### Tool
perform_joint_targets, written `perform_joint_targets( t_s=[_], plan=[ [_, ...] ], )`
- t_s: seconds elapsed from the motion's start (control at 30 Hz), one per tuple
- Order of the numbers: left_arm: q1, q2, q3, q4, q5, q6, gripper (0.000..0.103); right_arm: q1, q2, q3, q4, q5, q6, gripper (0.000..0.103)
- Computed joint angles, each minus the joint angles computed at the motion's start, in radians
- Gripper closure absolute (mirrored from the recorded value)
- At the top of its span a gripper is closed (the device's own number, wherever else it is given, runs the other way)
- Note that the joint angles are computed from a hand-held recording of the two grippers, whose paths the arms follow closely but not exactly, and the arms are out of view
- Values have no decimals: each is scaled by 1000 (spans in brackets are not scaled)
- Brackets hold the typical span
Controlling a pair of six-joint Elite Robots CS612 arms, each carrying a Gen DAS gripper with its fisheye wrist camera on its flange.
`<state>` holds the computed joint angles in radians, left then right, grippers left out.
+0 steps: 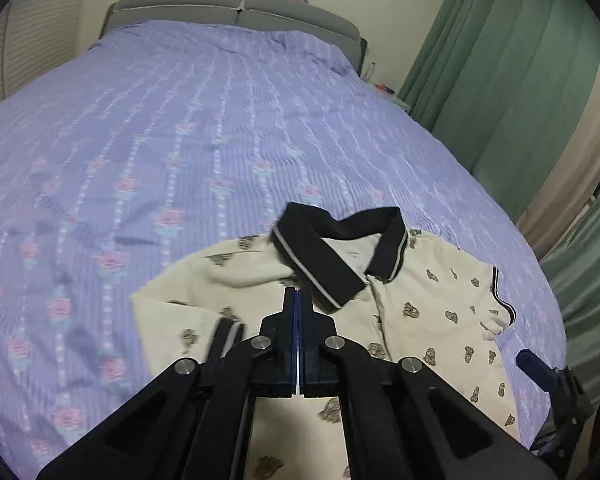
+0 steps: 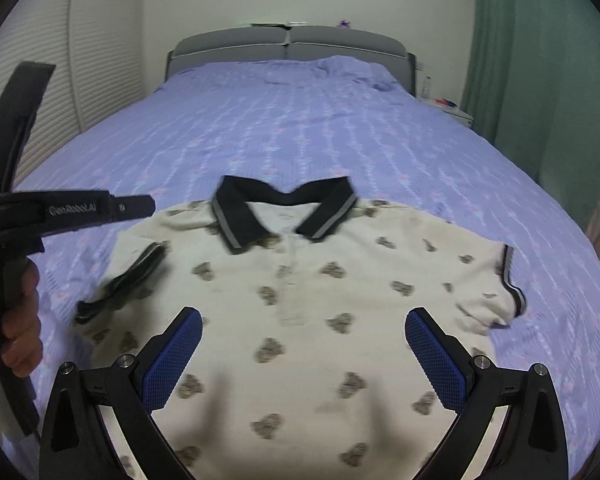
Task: Fold small clothes
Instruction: 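Fold the gripped sleeve inward across the shirt body with the left tool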
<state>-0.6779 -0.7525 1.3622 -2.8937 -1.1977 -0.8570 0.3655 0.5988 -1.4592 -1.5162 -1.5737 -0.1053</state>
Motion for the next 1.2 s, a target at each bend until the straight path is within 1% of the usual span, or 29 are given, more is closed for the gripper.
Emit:
perform_joint_targets(
  t_s=[0.07,0.1,0.13,0.2,0.23,0.3,0.33,0.37,0.4,0.47,0.53,0.63,0.67,0.73,0.8,0.87,0.93,1.13,1.2],
  plan=[
    [5,15,-30,22,-28,3,101,-10,3,-6,3,4,14,0],
    [5,17,-39,29,-31,5,101,-15,5,-10,4,10,20,0],
    [3,14,-38,18,-29,14,101,-20,6,-12,9,12,26,0],
    [-8,-3,-19,4,6,41,101,-27,7,-16,15,25,42,0],
    [-19,-21,1,0,52,67,98,-32,9,-19,19,43,49,0],
    [-30,-46,33,14,94,81,82,-37,12,-25,20,73,51,0],
    [-36,-65,60,18,114,70,69,-37,12,-24,20,80,49,0],
    [-41,-76,83,4,127,71,64,-36,11,-21,18,82,46,0],
    [-47,-86,103,1,143,84,63,-34,11,-20,14,82,43,0],
    [-62,-102,131,36,184,123,62,-30,11,-20,8,86,39,0],
    [-65,-103,145,51,171,153,60,-27,11,-20,7,90,39,0],
    [-64,-92,146,74,141,167,60,-20,13,-23,13,91,34,0],
    [-65,-87,146,79,145,174,60,-18,13,-24,19,90,30,0],
    [-71,-77,138,112,175,195,60,-15,16,-31,29,90,24,0],
    [-73,-70,130,143,190,199,60,-15,20,-39,34,92,20,0],
    [-68,-68,135,134,168,195,60,-15,21,-40,42,93,17,0],
    [-66,-65,134,148,174,189,60,-15,21,-41,46,94,18,0],
    [-63,-57,136,149,158,227,61,-18,20,-39,49,105,29,0],
    [-70,-51,130,164,193,249,65,-19,21,-38,50,109,32,0]
  ],
)
